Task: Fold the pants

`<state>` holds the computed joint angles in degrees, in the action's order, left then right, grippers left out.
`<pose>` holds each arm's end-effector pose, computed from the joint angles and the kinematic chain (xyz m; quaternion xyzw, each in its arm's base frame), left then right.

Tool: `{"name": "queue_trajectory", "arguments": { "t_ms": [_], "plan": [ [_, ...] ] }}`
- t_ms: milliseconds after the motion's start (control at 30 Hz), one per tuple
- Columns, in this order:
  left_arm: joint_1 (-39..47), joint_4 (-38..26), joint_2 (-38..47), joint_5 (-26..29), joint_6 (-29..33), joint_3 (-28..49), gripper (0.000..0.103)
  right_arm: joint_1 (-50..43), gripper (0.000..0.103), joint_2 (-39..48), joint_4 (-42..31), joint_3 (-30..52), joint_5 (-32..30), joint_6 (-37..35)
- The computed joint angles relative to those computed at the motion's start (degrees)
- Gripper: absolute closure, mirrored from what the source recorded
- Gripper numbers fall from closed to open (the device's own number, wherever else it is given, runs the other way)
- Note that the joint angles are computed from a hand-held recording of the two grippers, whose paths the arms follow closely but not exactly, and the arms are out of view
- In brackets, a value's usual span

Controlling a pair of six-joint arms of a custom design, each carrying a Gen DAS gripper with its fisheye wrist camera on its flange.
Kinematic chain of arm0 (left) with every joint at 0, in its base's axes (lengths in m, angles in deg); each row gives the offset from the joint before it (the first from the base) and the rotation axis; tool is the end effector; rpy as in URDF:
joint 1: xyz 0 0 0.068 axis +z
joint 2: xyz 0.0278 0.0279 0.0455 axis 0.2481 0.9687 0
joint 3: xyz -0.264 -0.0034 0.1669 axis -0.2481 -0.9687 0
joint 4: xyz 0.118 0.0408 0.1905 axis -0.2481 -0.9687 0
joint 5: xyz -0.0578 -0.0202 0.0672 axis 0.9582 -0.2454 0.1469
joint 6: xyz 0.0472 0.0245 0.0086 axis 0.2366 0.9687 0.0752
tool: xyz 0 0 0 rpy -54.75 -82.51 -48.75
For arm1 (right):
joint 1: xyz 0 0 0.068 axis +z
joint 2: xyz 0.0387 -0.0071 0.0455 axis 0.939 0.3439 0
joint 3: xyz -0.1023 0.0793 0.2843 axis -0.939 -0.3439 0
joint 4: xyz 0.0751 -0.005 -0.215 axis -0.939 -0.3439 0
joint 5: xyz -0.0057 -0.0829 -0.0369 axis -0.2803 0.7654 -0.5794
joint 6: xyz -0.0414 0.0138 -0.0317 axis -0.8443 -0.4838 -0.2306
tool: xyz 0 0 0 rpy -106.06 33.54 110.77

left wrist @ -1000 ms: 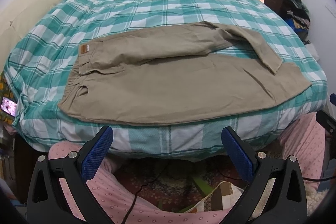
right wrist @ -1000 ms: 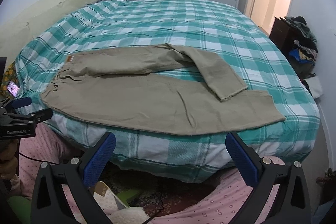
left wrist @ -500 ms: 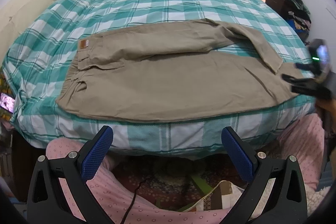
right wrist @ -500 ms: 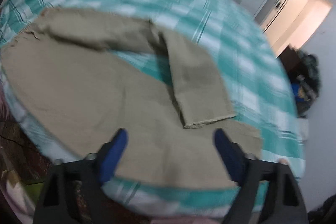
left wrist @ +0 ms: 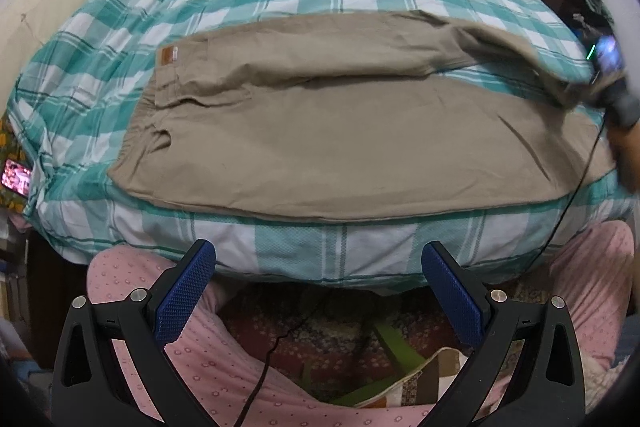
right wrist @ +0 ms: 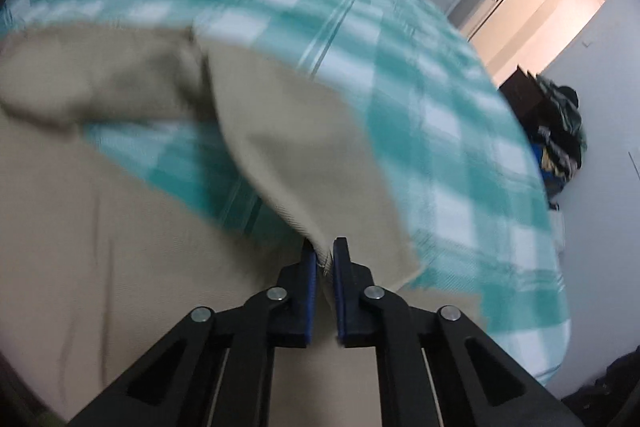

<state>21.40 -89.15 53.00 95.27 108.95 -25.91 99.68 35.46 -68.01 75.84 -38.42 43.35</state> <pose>0.2438 0.0241 0.2498 0.2394 0.9512 -0.0163 0.1940 0.2462 0.1174 0.1625 0.1166 0.9442 -0.2073 0.2279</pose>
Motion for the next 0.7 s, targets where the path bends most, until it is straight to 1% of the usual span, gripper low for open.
{"name": "queue_trajectory", "arguments": {
  "t_ms": [33, 67, 100, 133, 167, 200, 233, 267, 300, 333, 400, 433, 500, 533, 567, 600, 633, 667, 700],
  "plan": [
    [-0.61, -0.54, 0.91, -0.18, -0.6, 0.64, 0.0, -5.08, 0.097, -3.61, -2.85, 3.32, 1.38, -4.83],
    [-1.03, -0.97, 1.19, -0.13, -0.85, 1.1, 0.0, -10.31, 0.097, -5.46, -3.09, 6.07, 0.78, -10.81],
    [-1.47, -1.14, 1.05, -0.17, -0.97, 1.39, 0.0, -15.11, 0.097, -6.08, -4.02, 10.28, 1.48, -15.32],
    [-2.03, -1.2, 0.6, -0.5, -1.07, 1.65, 0.0, -21.31, 0.09, -5.71, -4.31, 15.57, 1.5, -20.74],
    [-2.32, -1.13, 0.26, -0.69, -1.14, 1.82, 0.0, -28.24, 0.077, -3.16, -5.93, 22.77, -0.28, -25.37],
    [-2.42, -1.16, -0.12, -0.71, -1.25, 2.12, 0.0, -32.45, 0.046, 0.13, -10.5, 29.73, -1.25, -26.27],
    [-2.04, -1.14, -0.45, -0.7, -1.33, 2.39, 0.0, -36.63, 0.042, 2.65, -12.72, 34.56, 0.88, -26.66],
    [-1.56, -0.81, -0.54, -0.76, -1.49, 2.39, 0.0, -38.33, 0.041, 3.31, -14.28, 36.52, 2.89, -25.84],
    [-0.78, -0.24, -0.34, -0.79, -1.67, 2.23, 0.0, -39.31, 0.041, 2.85, -13.16, 35.87, 3.26, -25.8],
    [0.31, 0.58, 0.32, -0.94, -1.94, 1.82, 0.0, -40.43, 0.041, 0.93, -10.2, 32.61, 2.19, -25.51],
    [1.18, 1.92, 3.03, -1.8, -2.97, 1.37, 0.0, -42.67, 0.041, -3.61, -1.42, 21.02, -3.55, -23.91],
    [1.29, 2.38, 5.07, -2.53, -3.59, 1.31, 0.0, -43.3, 0.041, -4.56, 1.74, 16.42, -6.24, -22.87],
    [0.6, 1.88, 8.09, -3.33, -4.46, 2.13, 0.001, -46.45, 0.041, -5.88, 12.2, 4.55, -16.71, -20.74],
    [0.03, 1.61, 8.63, -3.33, -4.68, 2.41, 0.001, -48.86, 0.042, -5.73, 19.03, -2.65, -25.73, -17.8],
    [-0.82, 1.6, 8.91, -3.19, -4.78, 2.66, 0.001, -51.05, 0.042, -4.21, 25.35, -7.46, -31.7, -15.51],
    [-1.84, 1.73, 8.65, -3.15, -4.92, 2.69, 0.001, -53.52, 0.044, -1.09, 33.49, -11.9, -37.3, -12.97],
    [-2.74, 1.72, 8.29, -3.09, -5.04, 2.87, 0.001, -56.03, 0.047, 1.84, 43.37, -17.2, -42.87, -9.93],
    [-3.5, 1.95, 7.94, -2.91, -5.08, 3.09, 0.001, -57.96, 0.047, 5.33, 51.42, -20.32, -46.51, -6.5],
    [-4.17, 2.21, 7.54, -2.76, -5.18, 3.28, 0.001, -58.13, 0.047, 7.93, 58.09, -23.32, -47.79, -3.22]
  ]
}}
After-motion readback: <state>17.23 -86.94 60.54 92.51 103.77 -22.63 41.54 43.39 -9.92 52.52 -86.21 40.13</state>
